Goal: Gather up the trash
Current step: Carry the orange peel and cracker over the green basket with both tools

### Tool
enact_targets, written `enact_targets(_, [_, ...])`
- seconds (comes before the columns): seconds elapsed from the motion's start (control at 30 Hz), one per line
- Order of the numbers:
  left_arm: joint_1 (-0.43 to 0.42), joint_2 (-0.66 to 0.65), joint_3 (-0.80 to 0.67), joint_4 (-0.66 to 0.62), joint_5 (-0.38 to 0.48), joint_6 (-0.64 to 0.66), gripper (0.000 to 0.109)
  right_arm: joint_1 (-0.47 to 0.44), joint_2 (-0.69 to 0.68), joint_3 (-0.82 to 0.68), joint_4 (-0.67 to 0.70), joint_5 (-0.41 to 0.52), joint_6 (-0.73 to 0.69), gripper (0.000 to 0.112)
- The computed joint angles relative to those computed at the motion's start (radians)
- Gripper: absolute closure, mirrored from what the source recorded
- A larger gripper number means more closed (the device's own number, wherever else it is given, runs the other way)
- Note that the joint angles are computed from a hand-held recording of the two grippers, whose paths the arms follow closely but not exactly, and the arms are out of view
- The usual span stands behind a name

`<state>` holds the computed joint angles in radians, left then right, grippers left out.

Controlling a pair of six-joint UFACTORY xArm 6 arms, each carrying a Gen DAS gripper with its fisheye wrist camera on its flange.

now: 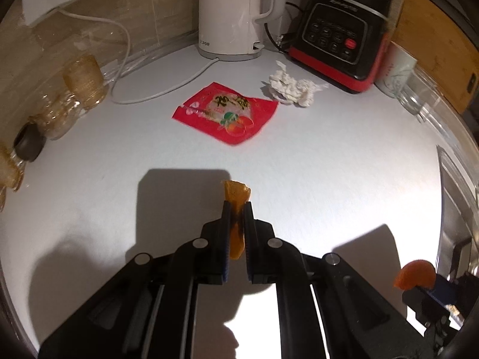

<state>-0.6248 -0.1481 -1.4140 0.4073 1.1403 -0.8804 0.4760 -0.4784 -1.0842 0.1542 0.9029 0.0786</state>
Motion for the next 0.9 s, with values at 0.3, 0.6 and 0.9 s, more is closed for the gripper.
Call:
enact_targets(0.3, [-0.203,-0.159,0.090,0.042,0.123,-0.110,0.101,0.063,-0.249,0.125,-0.042,0.125,0.054,0.090])
enact_targets(0.6, [-0.468,-0.252,0.166,0.053,0.197,-0.250,0.100,0.126,-0.554,0.261,-0.057,0.330,0.118,0.090])
enact_targets(0.9, [-0.673,-0.255,0.203,0.047,0.264,-0.423,0.100,0.156,-0.787,0.371,-0.039,0.498,0.110,0.089])
